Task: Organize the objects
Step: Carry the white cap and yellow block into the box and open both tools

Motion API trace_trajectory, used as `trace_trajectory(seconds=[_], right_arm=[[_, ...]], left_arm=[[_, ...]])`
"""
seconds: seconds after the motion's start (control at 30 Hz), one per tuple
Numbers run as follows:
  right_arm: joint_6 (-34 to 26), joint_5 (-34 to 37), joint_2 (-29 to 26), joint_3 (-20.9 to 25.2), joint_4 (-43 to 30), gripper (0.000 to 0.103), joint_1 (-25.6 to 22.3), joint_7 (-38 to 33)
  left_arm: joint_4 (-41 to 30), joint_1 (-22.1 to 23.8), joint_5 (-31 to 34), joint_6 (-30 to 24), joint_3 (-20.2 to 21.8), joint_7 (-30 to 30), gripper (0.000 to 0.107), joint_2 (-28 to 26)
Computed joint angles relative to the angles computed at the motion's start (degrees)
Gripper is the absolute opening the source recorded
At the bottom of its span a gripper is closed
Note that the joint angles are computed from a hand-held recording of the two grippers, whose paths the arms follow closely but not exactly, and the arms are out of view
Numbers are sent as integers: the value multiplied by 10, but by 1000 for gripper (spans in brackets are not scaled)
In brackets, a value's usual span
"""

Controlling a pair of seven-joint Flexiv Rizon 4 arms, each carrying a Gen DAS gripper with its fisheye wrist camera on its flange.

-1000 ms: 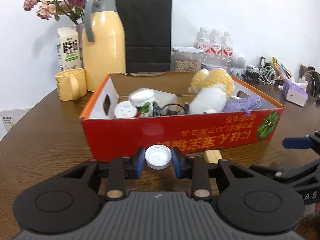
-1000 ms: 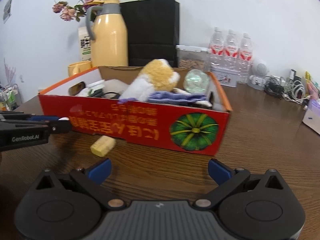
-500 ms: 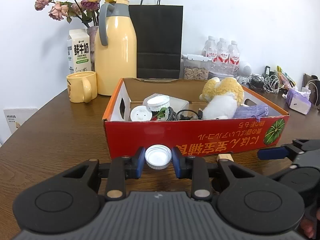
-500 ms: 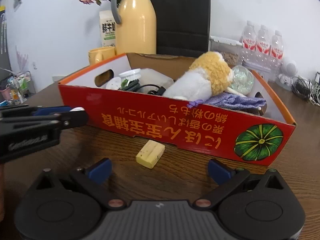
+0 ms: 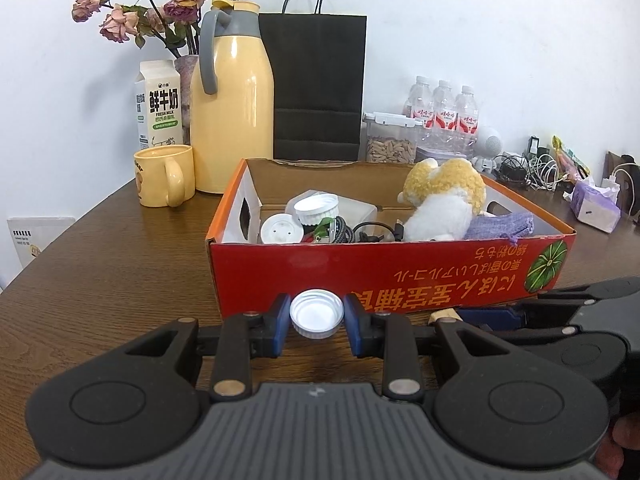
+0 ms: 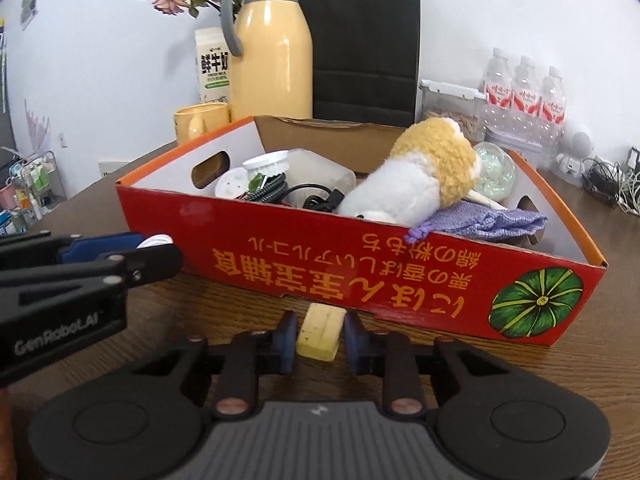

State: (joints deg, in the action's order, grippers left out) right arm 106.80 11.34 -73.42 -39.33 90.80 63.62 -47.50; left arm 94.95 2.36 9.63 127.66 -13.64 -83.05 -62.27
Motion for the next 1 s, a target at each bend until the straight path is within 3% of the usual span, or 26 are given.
trace_trajectory(seconds=[0.5,0.7,1.0], right_arm=[[101,113,10,-32,48,22,53,-107],[103,153,8,-53,17,22,50,-152],[58,196,-24,-87,-84,22,13,-170]], left_arm=[[15,-15,-17,36,12,-9,30,23],[-16,-36,-40,55,24,-8,30,30],[-117,-66,-101,-11,28,-6,30,6]])
